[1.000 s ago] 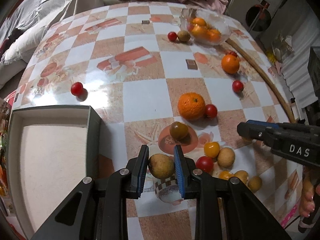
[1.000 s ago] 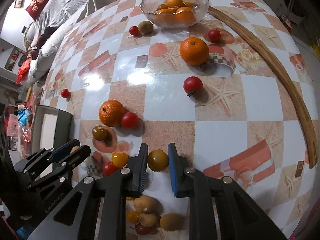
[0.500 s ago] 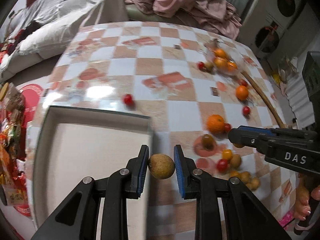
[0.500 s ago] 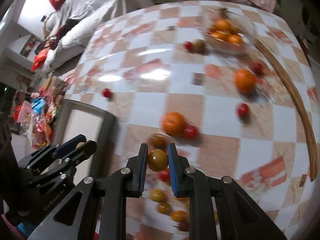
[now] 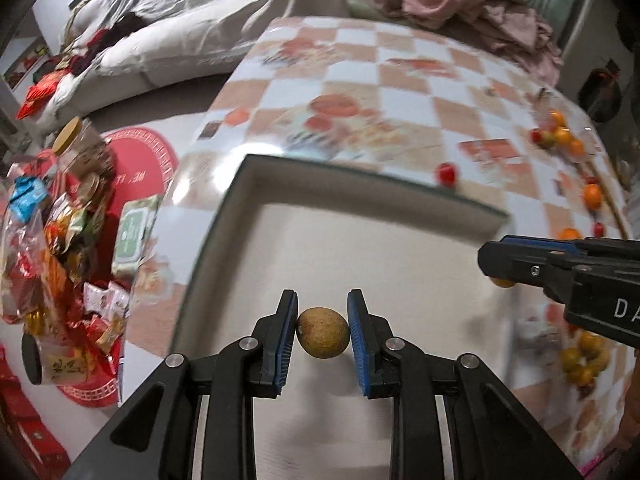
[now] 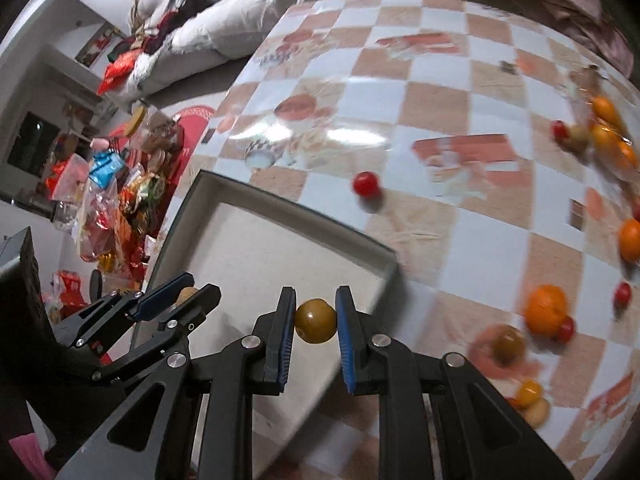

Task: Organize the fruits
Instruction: 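Carry both held fruits over the white tray with both tools, then open both tools to drop the fruits into the tray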

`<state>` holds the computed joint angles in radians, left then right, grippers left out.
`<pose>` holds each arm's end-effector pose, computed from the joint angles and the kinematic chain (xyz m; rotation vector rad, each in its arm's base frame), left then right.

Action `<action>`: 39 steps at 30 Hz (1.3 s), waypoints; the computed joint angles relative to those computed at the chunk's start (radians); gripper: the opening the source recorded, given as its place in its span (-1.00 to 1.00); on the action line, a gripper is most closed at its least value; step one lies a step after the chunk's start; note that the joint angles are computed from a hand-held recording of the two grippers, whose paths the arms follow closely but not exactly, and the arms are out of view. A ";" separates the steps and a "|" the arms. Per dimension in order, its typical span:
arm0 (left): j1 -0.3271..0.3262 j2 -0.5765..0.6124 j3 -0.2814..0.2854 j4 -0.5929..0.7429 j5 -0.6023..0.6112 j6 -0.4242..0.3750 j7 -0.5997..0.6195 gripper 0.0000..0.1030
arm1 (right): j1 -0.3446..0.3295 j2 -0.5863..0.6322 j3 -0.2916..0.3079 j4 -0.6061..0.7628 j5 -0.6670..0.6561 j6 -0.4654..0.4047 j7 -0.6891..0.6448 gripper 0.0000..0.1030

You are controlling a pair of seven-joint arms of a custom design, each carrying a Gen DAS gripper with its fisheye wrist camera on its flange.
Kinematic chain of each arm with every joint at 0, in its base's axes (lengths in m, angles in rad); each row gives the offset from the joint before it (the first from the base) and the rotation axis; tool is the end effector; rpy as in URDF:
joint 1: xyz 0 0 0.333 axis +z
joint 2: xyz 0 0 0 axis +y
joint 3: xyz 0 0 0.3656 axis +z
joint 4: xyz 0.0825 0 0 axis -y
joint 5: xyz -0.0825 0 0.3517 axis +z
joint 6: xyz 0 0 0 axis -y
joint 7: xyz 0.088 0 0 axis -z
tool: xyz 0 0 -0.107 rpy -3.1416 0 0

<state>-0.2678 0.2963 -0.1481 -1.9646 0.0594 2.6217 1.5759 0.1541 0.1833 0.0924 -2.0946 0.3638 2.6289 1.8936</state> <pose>0.5783 -0.2479 0.4311 -1.5434 2.4673 -0.4511 0.5720 0.1323 0.4405 -1.5391 2.2420 0.0717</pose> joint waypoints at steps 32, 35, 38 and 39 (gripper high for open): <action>0.002 -0.024 -0.004 -0.019 0.035 0.007 0.021 0.54 | 0.019 0.017 -0.013 0.038 -0.198 -0.011 0.150 0.51; -0.006 -0.045 -0.033 -0.026 0.003 0.008 0.055 0.54 | 0.017 -0.036 -0.028 -0.022 -0.200 0.008 0.184 0.51; -0.021 -0.058 -0.056 -0.026 -0.028 0.004 0.082 0.54 | 0.013 -0.106 -0.051 -0.104 -0.227 0.011 0.233 0.51; -0.027 -0.063 -0.070 -0.025 -0.048 0.000 0.098 0.54 | 0.011 -0.130 -0.058 -0.133 -0.239 0.009 0.251 0.51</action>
